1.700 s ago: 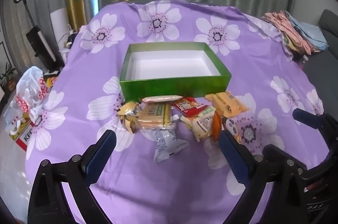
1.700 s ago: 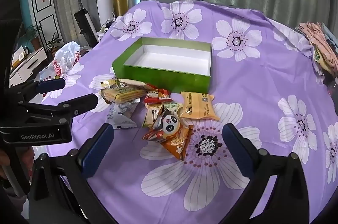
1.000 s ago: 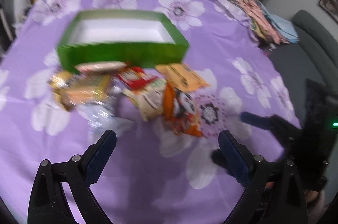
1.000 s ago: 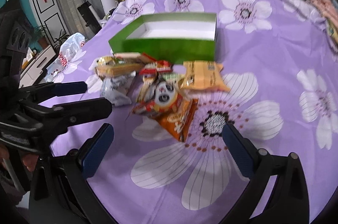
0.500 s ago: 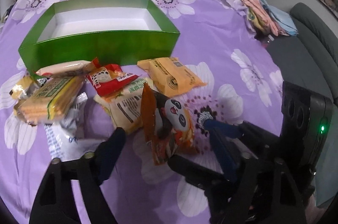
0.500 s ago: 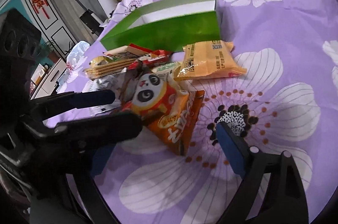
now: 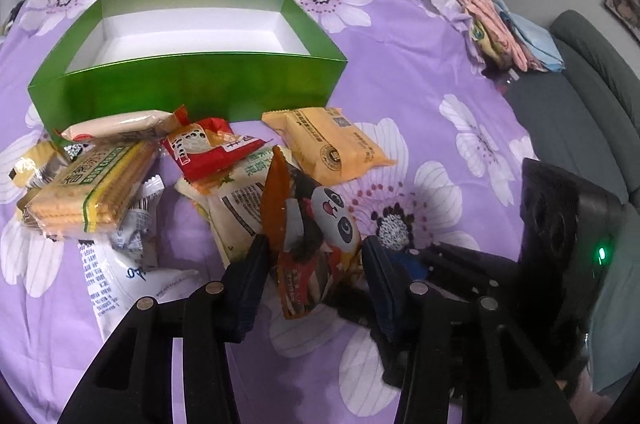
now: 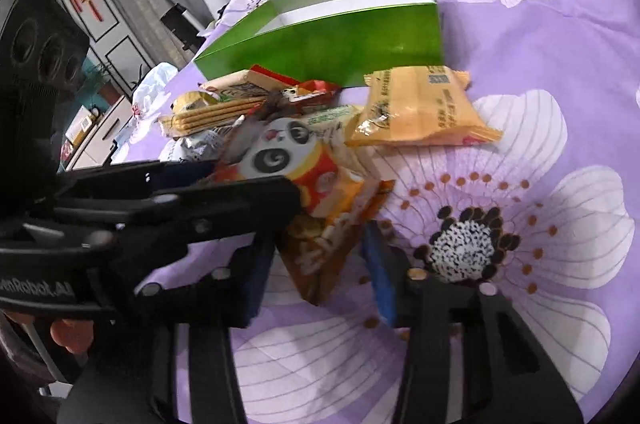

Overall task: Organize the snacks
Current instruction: 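Grasp the orange panda-print bag with the right tool and lift it, then carry the bag into the green box and open the right tool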

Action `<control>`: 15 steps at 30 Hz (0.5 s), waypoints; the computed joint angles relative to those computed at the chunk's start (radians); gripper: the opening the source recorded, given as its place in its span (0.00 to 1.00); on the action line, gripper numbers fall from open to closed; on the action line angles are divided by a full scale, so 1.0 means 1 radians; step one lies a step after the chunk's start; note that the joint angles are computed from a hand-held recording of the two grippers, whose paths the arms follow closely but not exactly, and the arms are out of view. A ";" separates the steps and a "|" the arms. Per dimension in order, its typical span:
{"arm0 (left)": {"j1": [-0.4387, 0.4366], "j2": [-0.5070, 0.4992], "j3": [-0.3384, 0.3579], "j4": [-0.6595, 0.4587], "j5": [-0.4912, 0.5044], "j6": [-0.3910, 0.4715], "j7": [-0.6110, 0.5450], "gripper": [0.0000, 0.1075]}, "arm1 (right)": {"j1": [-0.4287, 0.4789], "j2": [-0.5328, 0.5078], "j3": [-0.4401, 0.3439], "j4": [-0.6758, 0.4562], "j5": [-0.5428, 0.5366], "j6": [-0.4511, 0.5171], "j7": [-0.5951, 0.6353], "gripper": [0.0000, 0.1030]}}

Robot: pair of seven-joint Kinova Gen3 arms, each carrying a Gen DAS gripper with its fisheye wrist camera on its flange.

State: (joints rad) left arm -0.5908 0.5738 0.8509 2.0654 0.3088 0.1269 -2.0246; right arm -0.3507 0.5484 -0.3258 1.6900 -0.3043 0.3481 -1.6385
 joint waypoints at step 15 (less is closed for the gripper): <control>-0.280 0.000 0.295 -0.037 -0.019 0.003 -0.052 0.36 | -0.035 -0.058 0.021 -0.045 0.070 -0.113 -0.013 0.26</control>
